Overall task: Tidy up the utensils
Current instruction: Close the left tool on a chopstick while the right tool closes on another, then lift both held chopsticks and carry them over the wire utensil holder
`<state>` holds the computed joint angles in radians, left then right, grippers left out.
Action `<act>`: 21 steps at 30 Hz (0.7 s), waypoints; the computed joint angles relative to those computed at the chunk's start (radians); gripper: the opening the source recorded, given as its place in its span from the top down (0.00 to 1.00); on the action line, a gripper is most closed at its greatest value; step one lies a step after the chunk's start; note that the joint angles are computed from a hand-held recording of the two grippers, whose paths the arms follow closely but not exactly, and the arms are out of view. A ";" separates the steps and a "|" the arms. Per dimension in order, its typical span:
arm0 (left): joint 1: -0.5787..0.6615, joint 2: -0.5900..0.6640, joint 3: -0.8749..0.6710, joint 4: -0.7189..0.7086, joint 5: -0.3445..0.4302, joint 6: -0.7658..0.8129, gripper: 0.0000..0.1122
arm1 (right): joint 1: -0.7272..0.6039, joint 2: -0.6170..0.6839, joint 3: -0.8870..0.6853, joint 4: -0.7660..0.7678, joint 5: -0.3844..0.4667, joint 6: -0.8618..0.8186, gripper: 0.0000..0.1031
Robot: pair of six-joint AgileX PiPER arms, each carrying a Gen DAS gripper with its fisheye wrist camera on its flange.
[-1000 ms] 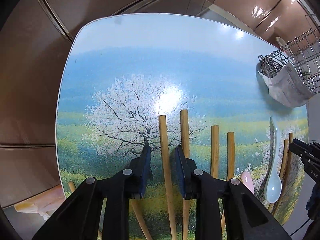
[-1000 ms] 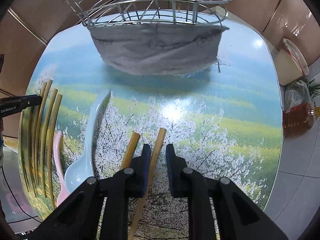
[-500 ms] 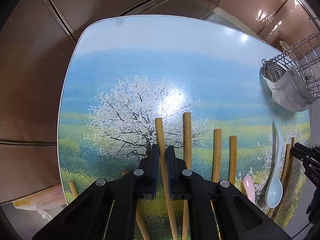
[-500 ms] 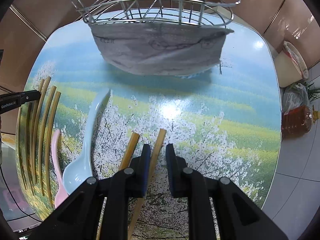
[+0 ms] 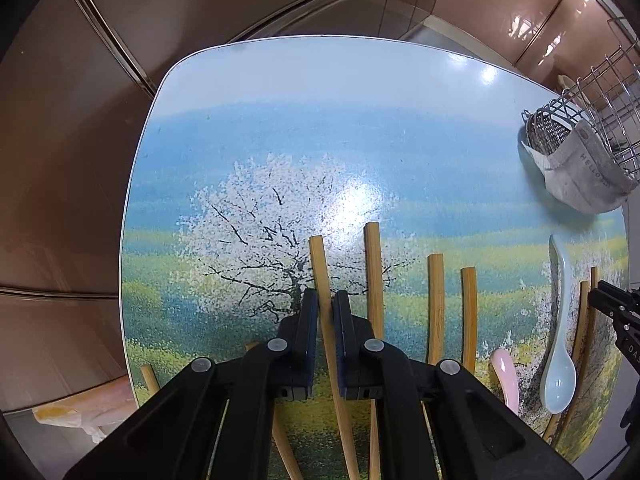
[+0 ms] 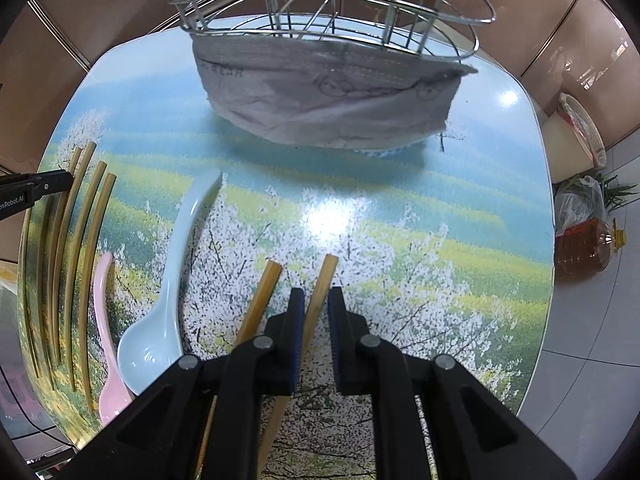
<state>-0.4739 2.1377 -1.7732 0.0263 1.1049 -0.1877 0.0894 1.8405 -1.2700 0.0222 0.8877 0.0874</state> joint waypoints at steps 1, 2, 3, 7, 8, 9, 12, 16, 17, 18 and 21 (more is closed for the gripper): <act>0.002 0.001 -0.002 -0.002 0.001 0.000 0.94 | 0.000 -0.004 0.006 0.000 -0.004 0.004 0.90; 0.004 0.001 -0.003 -0.006 0.002 0.000 0.94 | -0.001 -0.006 0.010 0.001 -0.009 0.005 0.91; 0.005 0.001 -0.004 -0.007 0.003 -0.004 0.94 | -0.004 -0.009 0.016 0.004 -0.014 0.003 0.92; 0.010 0.001 -0.009 -0.018 0.006 -0.010 0.95 | -0.018 -0.021 0.036 0.026 -0.029 -0.008 0.94; 0.015 0.003 -0.011 -0.026 0.006 -0.009 0.95 | -0.027 -0.023 0.039 0.039 -0.030 -0.021 0.94; 0.022 0.002 -0.010 -0.042 0.002 -0.005 0.95 | -0.038 -0.027 0.043 0.054 -0.029 -0.037 0.94; 0.029 -0.015 0.010 -0.047 -0.012 -0.021 0.95 | -0.052 -0.065 0.089 0.065 -0.048 -0.058 0.94; 0.040 -0.078 0.063 -0.057 -0.041 -0.022 0.95 | -0.077 -0.180 0.195 0.086 -0.091 -0.095 0.94; 0.041 -0.106 0.082 -0.056 -0.049 -0.025 0.95 | -0.089 -0.217 0.223 0.097 -0.100 -0.111 0.94; 0.042 -0.132 0.101 -0.056 -0.055 -0.027 0.95 | -0.099 -0.249 0.247 0.106 -0.107 -0.121 0.94; 0.044 -0.208 0.153 -0.052 -0.073 -0.031 0.95 | -0.146 -0.380 0.325 0.149 -0.111 -0.168 0.94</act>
